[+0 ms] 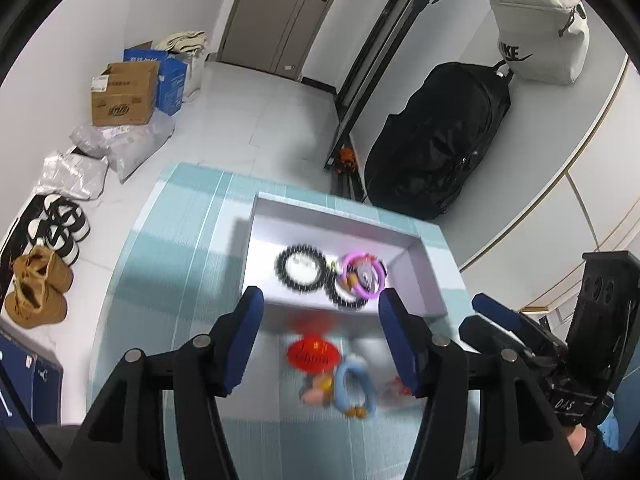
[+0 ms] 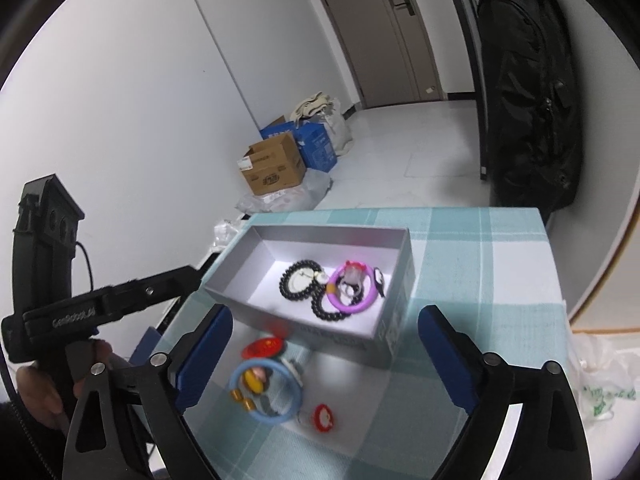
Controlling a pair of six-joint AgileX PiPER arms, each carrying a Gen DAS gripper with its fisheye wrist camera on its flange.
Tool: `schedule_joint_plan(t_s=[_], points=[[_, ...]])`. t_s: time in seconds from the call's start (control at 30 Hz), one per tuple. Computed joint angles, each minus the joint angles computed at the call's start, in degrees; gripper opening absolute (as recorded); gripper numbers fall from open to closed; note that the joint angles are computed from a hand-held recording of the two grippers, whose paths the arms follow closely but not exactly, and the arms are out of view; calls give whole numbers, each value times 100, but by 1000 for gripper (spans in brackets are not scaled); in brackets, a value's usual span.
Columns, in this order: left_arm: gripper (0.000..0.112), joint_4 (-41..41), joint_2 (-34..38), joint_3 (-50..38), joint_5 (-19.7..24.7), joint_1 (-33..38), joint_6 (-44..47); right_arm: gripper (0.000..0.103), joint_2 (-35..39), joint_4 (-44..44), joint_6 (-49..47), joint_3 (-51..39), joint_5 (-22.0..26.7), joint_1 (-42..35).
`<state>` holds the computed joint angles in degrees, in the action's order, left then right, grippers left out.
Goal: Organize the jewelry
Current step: 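Withdraw both open tools from the box back over the table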
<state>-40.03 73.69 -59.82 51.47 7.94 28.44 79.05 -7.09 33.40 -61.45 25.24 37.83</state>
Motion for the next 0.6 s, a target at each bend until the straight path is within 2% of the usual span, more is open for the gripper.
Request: schedule_joint_plan(t_s=[0.2,0.33,0.47,0.6], points=[[55,350,-228,274,47,-185,-340,95,-87,-932,860,98,384,433],[56,657,-205,390,212,-306,-684,95,-49,-945,967,114,604,588],[56,741,-258,559,341,-316,-835,95,44,-1320,1455,129,994,852],[56,869,-356,630,317,-438,-966,95,29,-1347,1595,198,1170,900]])
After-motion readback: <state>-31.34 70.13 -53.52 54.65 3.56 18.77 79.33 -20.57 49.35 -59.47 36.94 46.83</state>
